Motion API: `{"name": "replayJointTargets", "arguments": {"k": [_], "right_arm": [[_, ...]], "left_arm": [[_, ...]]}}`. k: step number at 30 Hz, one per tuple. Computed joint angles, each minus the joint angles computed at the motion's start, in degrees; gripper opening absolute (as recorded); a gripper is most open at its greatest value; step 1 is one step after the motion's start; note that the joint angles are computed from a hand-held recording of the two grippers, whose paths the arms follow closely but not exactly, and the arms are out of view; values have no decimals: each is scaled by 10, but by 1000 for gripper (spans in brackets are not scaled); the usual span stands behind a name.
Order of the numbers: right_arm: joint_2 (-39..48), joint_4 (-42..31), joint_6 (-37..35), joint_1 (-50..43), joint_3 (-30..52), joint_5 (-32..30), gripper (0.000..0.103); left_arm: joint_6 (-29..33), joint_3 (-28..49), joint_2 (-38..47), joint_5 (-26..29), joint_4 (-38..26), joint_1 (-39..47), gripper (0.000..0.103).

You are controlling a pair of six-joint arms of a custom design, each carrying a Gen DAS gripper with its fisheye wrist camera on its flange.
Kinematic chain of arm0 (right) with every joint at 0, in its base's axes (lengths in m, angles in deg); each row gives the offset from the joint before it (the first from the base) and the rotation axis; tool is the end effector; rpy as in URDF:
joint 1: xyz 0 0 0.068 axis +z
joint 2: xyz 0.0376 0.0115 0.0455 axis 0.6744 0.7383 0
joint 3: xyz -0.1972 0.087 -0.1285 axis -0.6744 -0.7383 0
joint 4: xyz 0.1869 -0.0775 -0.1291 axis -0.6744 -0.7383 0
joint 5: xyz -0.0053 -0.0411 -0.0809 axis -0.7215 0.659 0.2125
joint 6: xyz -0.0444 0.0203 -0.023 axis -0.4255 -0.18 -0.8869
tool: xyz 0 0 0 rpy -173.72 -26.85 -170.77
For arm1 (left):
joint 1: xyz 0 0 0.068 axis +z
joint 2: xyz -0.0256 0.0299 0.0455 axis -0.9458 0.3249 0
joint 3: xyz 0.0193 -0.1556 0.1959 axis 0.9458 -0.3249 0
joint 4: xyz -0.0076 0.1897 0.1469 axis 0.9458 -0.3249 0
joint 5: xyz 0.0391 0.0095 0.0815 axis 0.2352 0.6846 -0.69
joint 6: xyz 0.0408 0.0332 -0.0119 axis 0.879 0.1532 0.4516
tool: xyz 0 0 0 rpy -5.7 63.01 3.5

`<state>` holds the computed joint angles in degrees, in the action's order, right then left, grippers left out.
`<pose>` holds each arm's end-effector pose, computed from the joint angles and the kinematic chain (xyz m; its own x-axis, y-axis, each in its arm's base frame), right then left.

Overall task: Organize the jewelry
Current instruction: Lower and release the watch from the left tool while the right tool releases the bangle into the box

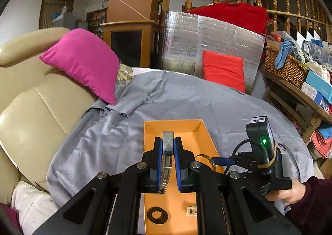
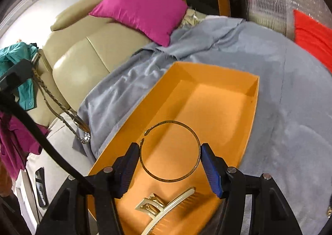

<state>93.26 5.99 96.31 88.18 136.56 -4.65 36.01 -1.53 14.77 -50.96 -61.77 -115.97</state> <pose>0.1448 0.1311 0.2755 -0.7666 0.1786 -0.6168 0.0324 0.9701 0.2406 0.1683 -0.1682 0.3726 -0.4470 0.2925 -0.8454 0.6662 0.7395 -0.0963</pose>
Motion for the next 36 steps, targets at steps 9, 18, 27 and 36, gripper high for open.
{"name": "replayJointTargets", "arguments": {"k": [9,18,27,36], "right_arm": [[-24,32,-36,-51,-57,-55,63],[-52,50,-73,-95,-102,-87,63],[-15,52,-128,-89,-94,-79,64],[59,54,-201,-96,-65,-55,65]], "left_arm": [[6,9,83,14,14,-17,12],[-12,-2,155,17,37,-5,12],[-27,-6,217,14,51,-9,12],[-21,-5,261,15,42,11,12]]}}
